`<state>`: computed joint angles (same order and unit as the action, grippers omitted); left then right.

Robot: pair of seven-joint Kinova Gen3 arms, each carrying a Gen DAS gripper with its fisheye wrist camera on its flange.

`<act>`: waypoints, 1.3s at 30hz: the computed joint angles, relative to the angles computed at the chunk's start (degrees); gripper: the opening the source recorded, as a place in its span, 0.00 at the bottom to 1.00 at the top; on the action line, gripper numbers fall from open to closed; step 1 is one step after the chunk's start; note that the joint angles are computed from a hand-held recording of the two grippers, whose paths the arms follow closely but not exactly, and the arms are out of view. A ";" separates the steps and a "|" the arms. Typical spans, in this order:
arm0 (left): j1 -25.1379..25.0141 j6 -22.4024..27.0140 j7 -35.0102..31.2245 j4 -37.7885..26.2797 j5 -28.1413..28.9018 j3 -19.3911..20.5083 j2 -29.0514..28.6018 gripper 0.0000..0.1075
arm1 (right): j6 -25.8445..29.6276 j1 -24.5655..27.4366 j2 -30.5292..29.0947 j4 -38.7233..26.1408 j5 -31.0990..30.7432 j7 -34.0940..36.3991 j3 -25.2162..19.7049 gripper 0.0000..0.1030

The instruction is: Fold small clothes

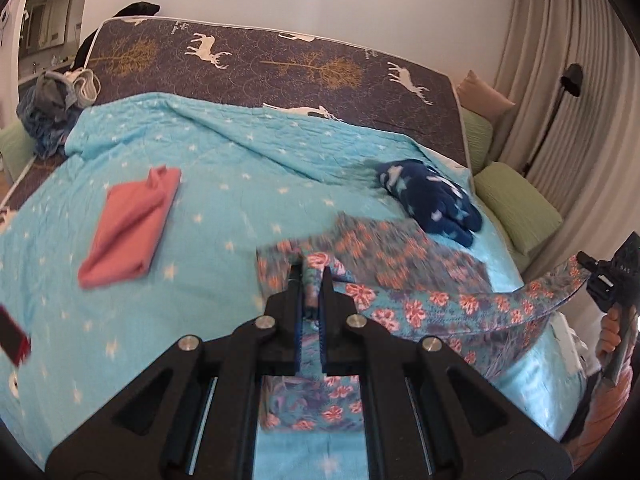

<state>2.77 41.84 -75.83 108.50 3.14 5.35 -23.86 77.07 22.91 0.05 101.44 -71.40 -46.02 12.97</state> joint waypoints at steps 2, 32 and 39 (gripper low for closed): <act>-1.46 -0.62 0.37 -2.78 -0.11 0.88 4.38 0.07 | -3.60 -1.66 3.21 -4.03 0.00 -2.67 -1.74 0.06; -4.78 -4.85 -1.55 -13.69 5.99 -3.50 30.68 0.22 | -26.11 -3.93 27.10 -25.41 26.08 -35.65 -19.12 0.32; -3.94 -3.91 -13.70 -2.93 12.63 -4.53 19.68 0.26 | -19.10 0.16 17.22 -17.02 25.03 -22.21 -18.32 0.32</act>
<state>-1.17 37.93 -89.53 105.57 15.77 0.82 -4.19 57.96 23.07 17.27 84.42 -46.37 -68.23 -5.35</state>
